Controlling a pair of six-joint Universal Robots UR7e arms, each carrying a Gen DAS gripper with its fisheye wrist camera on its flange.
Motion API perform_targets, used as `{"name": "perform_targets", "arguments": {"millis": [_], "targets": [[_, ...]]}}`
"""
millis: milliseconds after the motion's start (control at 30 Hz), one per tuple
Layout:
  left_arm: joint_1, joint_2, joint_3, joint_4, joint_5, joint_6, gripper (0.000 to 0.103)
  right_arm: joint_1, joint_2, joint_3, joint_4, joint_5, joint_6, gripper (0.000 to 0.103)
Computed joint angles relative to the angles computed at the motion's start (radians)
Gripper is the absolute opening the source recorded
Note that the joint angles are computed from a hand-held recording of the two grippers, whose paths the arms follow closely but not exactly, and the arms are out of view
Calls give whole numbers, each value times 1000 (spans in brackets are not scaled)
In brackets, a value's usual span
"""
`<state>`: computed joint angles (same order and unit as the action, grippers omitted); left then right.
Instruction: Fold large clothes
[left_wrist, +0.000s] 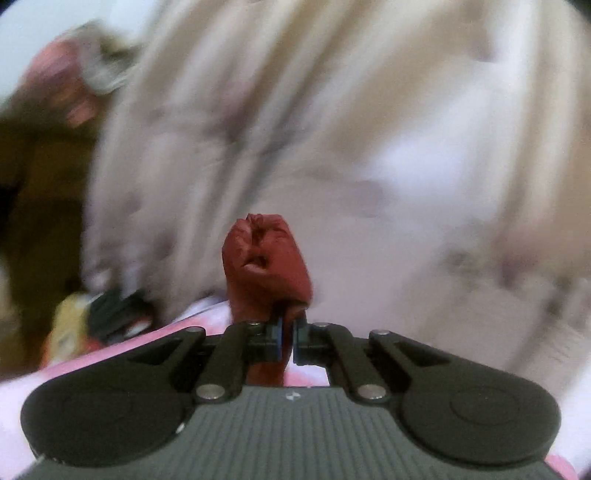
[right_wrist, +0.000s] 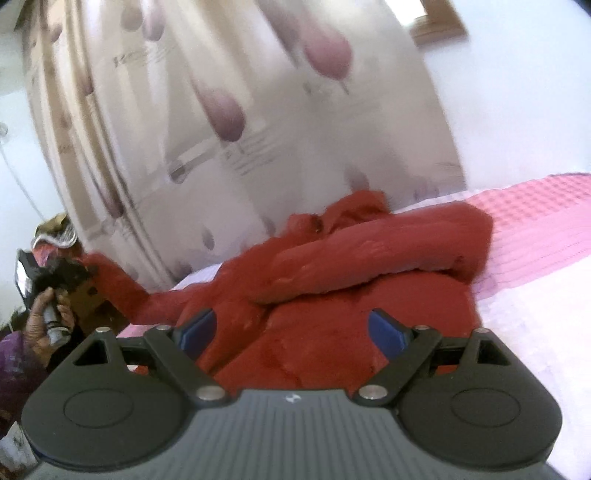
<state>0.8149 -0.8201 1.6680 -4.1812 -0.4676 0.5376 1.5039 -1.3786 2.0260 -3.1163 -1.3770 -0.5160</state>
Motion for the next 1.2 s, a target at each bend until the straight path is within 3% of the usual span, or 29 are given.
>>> {"name": "perform_targets", "arguments": {"millis": [67, 167, 333, 567, 700, 733, 767, 833, 867, 933, 1000, 1067, 1100, 1133, 1200], "targets": [[-35, 52, -36, 41, -48, 34, 4, -11, -6, 0, 0, 13, 8, 90], [-64, 108, -60, 179, -115, -30, 5, -27, -16, -2, 9, 33, 6, 90], [-90, 239, -132, 310, -153, -13, 5, -50, -30, 1, 8, 66, 17, 90], [-68, 357, -206, 518, -192, -97, 5, -83, -40, -2, 21, 104, 47, 90], [-41, 395, -226, 588, -225, -79, 16, -89, -37, -13, 34, 122, 51, 90], [-38, 408, -232, 583, -234, -67, 29, -88, -34, -16, 34, 124, 50, 90], [-36, 417, -236, 581, -244, -50, 35, -87, -30, -21, 34, 127, 49, 90], [-39, 416, -220, 554, -249, -37, 65, -81, -20, -32, 38, 126, 53, 90], [-41, 420, -213, 510, -258, -21, 74, -75, -14, -43, 46, 129, 53, 90], [-52, 414, -180, 399, -278, 21, 103, -59, 0, -63, 51, 131, 50, 90], [-65, 399, -148, 314, -290, 45, 103, -36, 22, -94, 51, 137, 40, 90], [-65, 358, -106, 309, -315, 12, 102, 1, 54, -132, 39, 127, 3, 90], [-63, 347, -108, 313, -316, 8, 89, 26, 73, -151, 29, 99, -23, 89], [-62, 341, -117, 310, -293, 13, 67, 52, 99, -177, 26, 76, -61, 85], [-49, 314, -134, 384, -245, -48, 41, 96, 151, -231, 39, 32, -133, 56]]}}
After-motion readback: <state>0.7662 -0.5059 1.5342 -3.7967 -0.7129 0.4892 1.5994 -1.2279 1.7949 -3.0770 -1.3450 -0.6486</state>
